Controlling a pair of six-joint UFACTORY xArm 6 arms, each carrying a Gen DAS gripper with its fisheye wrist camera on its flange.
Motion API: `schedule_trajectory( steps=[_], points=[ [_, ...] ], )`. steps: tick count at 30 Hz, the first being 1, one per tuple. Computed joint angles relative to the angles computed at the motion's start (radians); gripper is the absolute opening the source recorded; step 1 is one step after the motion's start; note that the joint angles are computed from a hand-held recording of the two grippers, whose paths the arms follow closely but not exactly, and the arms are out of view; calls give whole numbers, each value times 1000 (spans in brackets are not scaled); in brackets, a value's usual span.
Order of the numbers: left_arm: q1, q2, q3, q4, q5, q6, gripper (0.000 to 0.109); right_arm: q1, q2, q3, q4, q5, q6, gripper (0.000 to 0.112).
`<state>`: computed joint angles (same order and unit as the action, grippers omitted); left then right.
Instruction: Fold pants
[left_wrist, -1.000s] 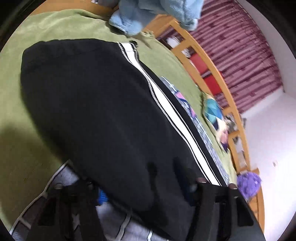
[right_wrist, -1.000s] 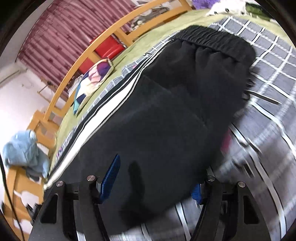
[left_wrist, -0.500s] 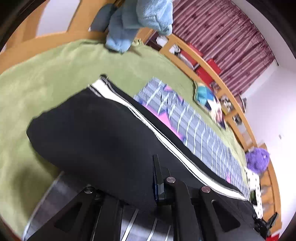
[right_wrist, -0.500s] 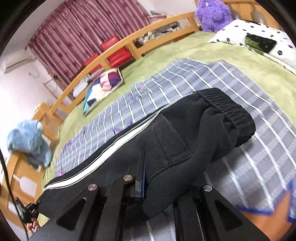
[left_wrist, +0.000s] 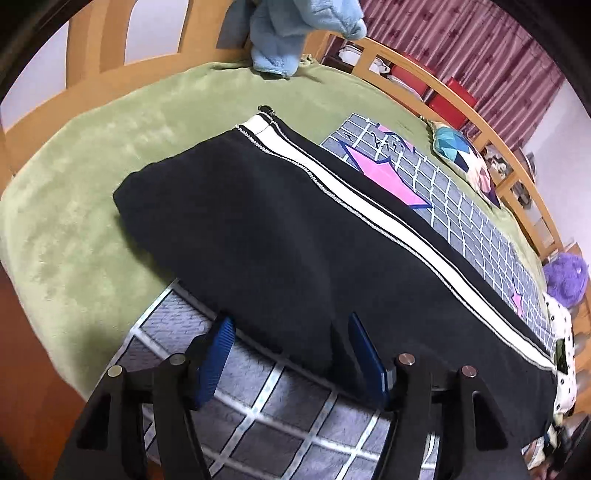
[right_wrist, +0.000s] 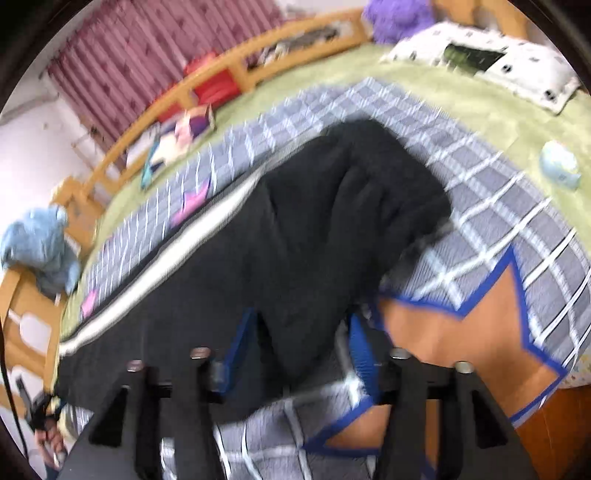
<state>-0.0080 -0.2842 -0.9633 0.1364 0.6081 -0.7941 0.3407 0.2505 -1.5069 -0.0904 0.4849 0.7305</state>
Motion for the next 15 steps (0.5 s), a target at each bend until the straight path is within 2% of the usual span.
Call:
schedule_trajectory(
  steps=[1, 4, 5, 6, 7, 8, 9, 11, 12, 13, 14, 15],
  points=[
    [-3, -6, 3, -3, 3, 1, 61, -10, 11, -12, -13, -14, 29, 70],
    [-13, -29, 13, 1, 18, -18, 62, -43, 104, -85, 26, -52, 90, 73],
    [-16, -29, 12, 9, 22, -31, 62, -56, 138, -109, 53, -55, 119, 71],
    [-17, -30, 10, 17, 31, -40, 62, -67, 176, -131, 120, -82, 123, 64],
    [-21, -25, 3, 24, 37, -47, 62, -75, 210, -171, 144, -76, 147, 37],
    [-27, -15, -8, 35, 39, -57, 62, -84, 234, -211, 127, -51, 174, 23],
    [-29, -15, -14, 43, 43, -57, 62, -89, 238, -232, 105, -69, 158, 20],
    [-36, -14, -27, 86, 40, -69, 62, -90, 199, -212, 94, -171, 64, 20],
    [-39, -20, -26, 114, 34, -79, 62, -88, 177, -201, 45, -203, 53, 21],
    [-42, -22, -26, 139, 28, -90, 62, -87, 168, -203, -35, -194, 84, 26],
    [-45, -18, -30, 149, 25, -94, 62, -85, 178, -223, -88, -143, 102, 38],
    [-47, -9, -36, 143, 19, -84, 62, -82, 196, -255, -99, -68, 90, 46]
  ],
)
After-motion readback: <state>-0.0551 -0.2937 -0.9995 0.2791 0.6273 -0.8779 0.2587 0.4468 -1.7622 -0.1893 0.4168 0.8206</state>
